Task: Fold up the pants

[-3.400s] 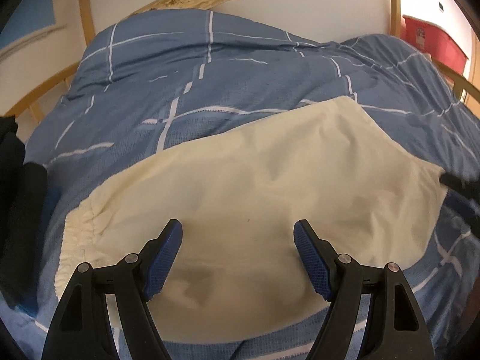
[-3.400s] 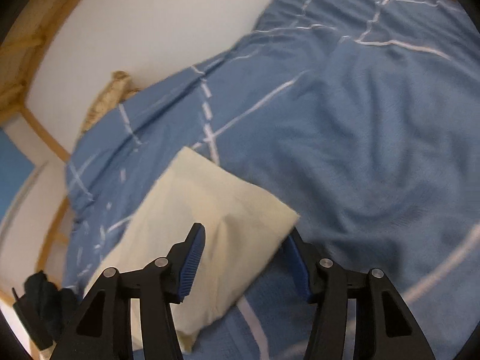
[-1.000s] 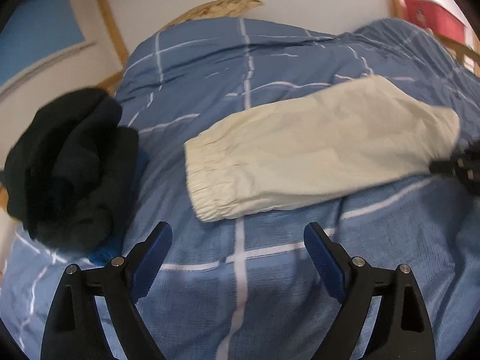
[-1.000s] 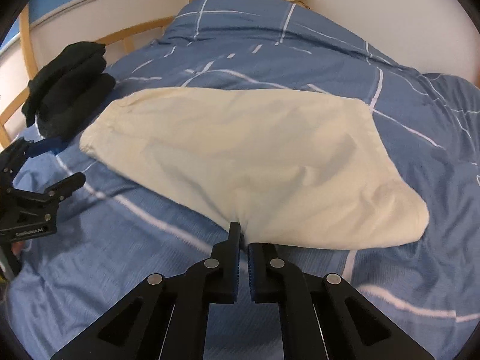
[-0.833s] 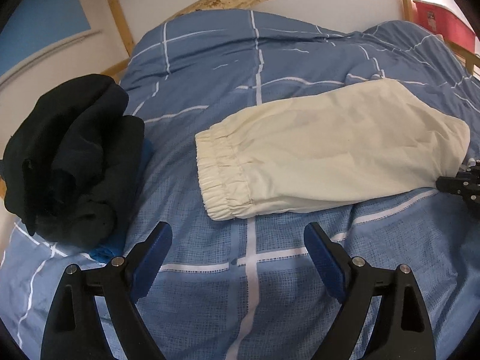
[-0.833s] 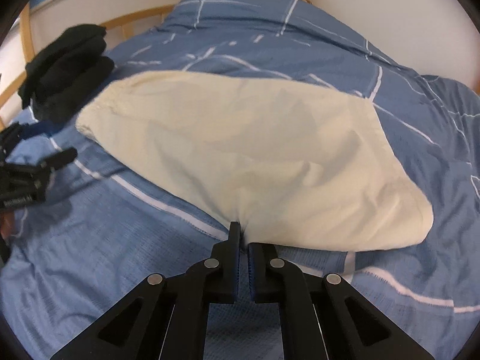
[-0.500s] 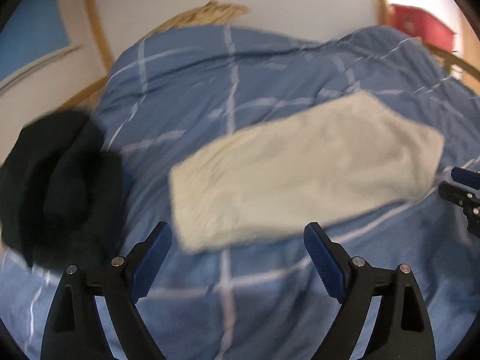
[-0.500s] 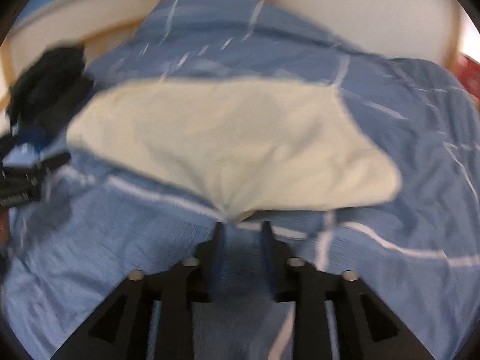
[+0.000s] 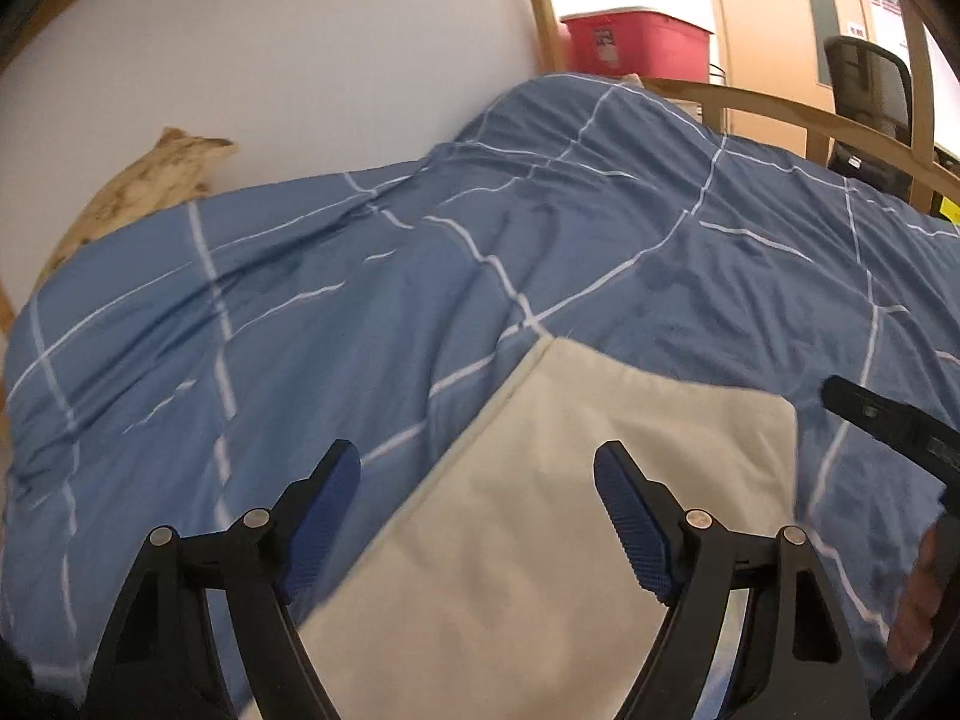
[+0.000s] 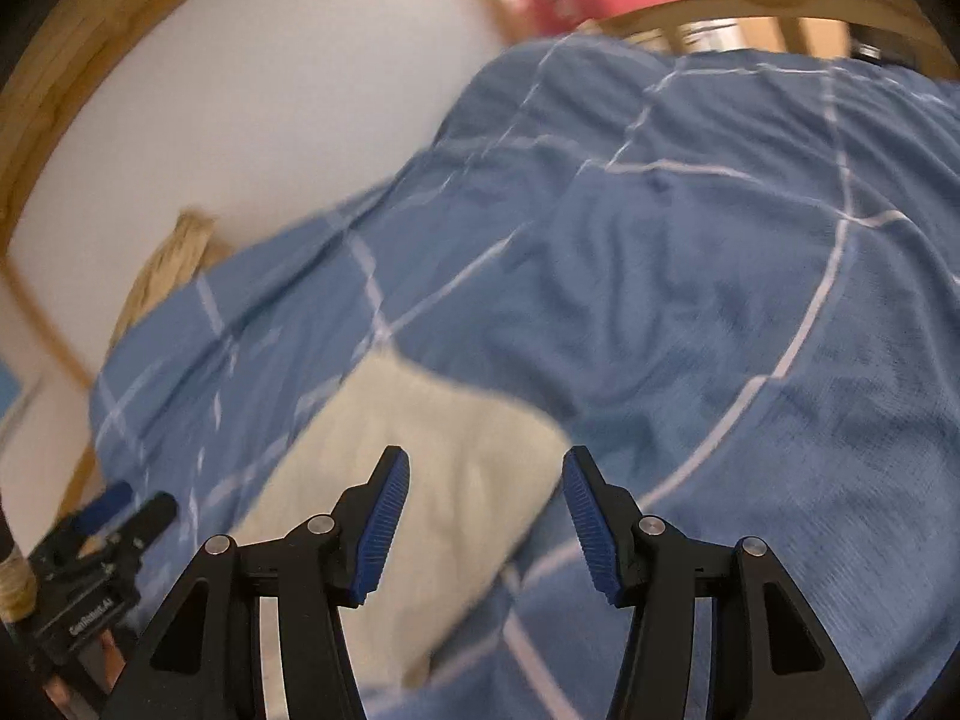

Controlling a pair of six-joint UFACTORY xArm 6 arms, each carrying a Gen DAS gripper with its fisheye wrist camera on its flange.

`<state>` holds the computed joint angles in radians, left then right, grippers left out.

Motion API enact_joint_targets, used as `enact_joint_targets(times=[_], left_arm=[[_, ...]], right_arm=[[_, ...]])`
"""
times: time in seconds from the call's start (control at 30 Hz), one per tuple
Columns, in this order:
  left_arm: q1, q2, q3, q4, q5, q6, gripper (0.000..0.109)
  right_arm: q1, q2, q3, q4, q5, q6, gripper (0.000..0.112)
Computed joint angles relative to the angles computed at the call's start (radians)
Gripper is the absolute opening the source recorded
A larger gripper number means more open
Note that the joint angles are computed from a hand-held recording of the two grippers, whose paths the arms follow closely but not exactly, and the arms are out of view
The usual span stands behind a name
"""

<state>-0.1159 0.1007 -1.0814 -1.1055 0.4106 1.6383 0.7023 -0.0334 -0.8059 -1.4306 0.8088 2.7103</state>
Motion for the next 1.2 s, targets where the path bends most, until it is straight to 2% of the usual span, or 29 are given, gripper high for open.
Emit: enact_joint_targets(times=[0.07, 0.13, 0.2, 0.3, 0.33, 0.37, 0.5, 0.67, 0.73, 0.8, 0.93, 1.07, 1.2], left_arm=[[-0.006, 0.054, -0.059, 0.041, 0.034, -0.033, 0.08], [-0.01, 0.095, -0.102, 0.098, 0.059, -0.065, 0.077], [-0.021, 0.112, -0.11, 0.111, 0.059, -0.031, 0.077], [-0.029, 0.107, -0.1, 0.189, 0.096, -0.027, 0.068], [-0.028, 0.103, -0.099, 0.207, 0.116, -0.026, 0.068], [-0.026, 0.104, -0.105, 0.213, 0.13, -0.029, 0.068], [-0.012, 0.158, -0.197, 0.269, 0.198, -0.114, 0.054], [-0.038, 0.255, -0.32, 0.416, 0.239, -0.219, 0.037], [-0.046, 0.303, -0.381, 0.475, 0.268, -0.276, 0.029], [-0.055, 0.365, -0.464, 0.539, 0.319, -0.336, 0.024], [-0.068, 0.47, -0.607, 0.615, 0.394, -0.424, 0.024], [-0.075, 0.565, -0.751, 0.669, 0.521, -0.488, 0.024], [-0.088, 0.605, -0.796, 0.715, 0.542, -0.517, 0.023]], right_arm=[[0.027, 0.022, -0.004, -0.055, 0.084, 0.101, 0.054], [0.082, 0.077, -0.038, -0.042, 0.228, 0.084, 0.054], [0.127, 0.119, -0.059, -0.03, 0.331, 0.088, 0.055], [0.162, 0.14, -0.078, 0.017, 0.371, 0.041, 0.055], [0.19, 0.159, -0.09, 0.033, 0.434, 0.048, 0.056], [0.195, 0.171, -0.101, 0.038, 0.456, 0.044, 0.057], [0.15, 0.13, -0.093, 0.06, 0.366, 0.024, 0.057], [0.125, 0.152, -0.151, 0.21, 0.287, -0.062, 0.057], [0.085, 0.152, -0.147, 0.238, 0.192, -0.033, 0.057], [0.072, 0.161, -0.156, 0.268, 0.172, 0.005, 0.057], [0.035, 0.192, -0.201, 0.343, 0.13, -0.027, 0.056], [0.016, 0.205, -0.237, 0.427, 0.153, -0.095, 0.056], [-0.001, 0.199, -0.239, 0.455, 0.147, -0.118, 0.055]])
